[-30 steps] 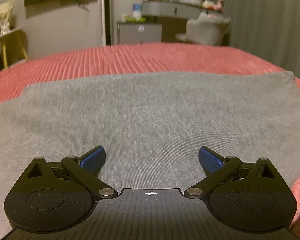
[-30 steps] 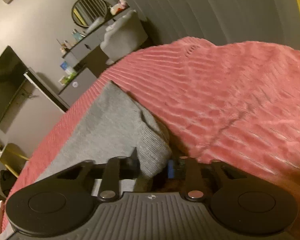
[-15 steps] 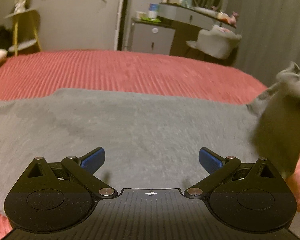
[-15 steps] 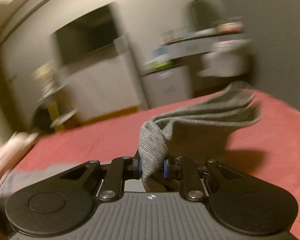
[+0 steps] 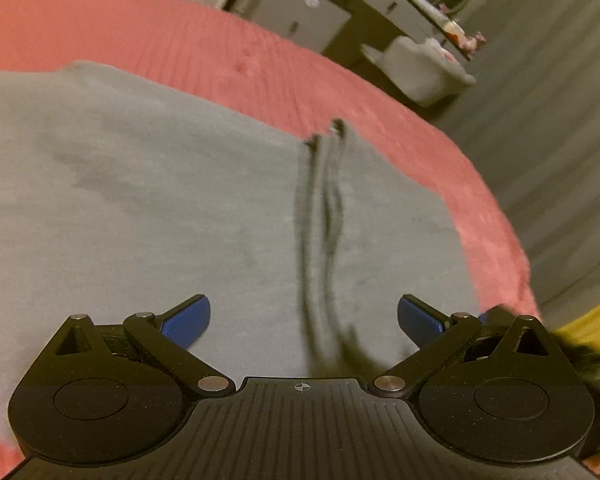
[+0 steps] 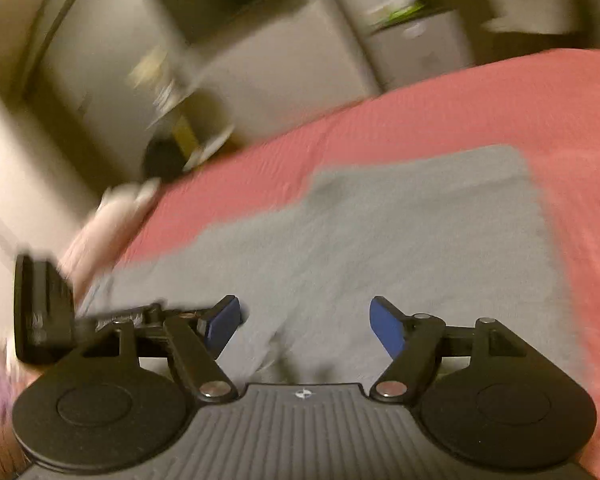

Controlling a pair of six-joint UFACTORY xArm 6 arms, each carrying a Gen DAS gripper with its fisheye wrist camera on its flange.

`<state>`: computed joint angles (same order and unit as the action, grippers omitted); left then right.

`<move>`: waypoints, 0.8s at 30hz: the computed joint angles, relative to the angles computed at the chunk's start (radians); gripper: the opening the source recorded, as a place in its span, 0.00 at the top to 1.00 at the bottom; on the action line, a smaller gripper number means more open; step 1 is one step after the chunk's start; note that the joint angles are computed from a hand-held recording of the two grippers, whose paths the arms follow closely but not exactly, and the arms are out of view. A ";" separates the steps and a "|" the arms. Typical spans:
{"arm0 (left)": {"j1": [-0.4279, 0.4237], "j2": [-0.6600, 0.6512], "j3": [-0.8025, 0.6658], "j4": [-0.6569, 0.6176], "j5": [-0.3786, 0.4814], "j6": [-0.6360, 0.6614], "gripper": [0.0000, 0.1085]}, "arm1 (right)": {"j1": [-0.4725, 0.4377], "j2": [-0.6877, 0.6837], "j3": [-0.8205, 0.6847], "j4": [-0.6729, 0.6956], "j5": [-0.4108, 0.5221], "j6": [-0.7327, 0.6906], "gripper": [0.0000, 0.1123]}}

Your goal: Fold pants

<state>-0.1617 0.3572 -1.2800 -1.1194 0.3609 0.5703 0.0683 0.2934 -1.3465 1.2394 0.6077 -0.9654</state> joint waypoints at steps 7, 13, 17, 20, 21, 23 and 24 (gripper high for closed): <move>-0.009 0.206 -0.266 0.198 0.141 -0.167 0.07 | -0.099 0.054 0.011 -0.043 0.007 0.319 0.66; -0.010 0.267 -0.354 0.051 0.211 -0.111 0.60 | -0.122 0.050 0.034 0.129 0.035 0.269 0.66; -0.002 0.295 -0.369 0.057 0.206 -0.177 0.70 | -0.115 0.039 0.054 0.191 0.039 0.259 0.62; -0.005 0.284 -0.372 0.119 0.210 -0.224 0.83 | -0.113 0.034 0.052 0.176 0.033 0.262 0.57; -0.005 0.274 -0.367 0.118 0.208 -0.211 0.85 | -0.104 0.031 0.054 0.162 0.019 0.265 0.57; -0.003 0.246 -0.345 0.109 0.196 -0.180 0.86 | -0.088 0.012 0.064 0.120 -0.026 0.270 0.51; -0.002 0.227 -0.329 0.094 0.188 -0.153 0.86 | -0.081 0.005 0.068 0.102 -0.046 0.267 0.49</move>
<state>-0.1637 0.5838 -1.6094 -1.0252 0.5490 0.4175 -0.0128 0.2980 -1.2784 1.3414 0.5616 -0.6982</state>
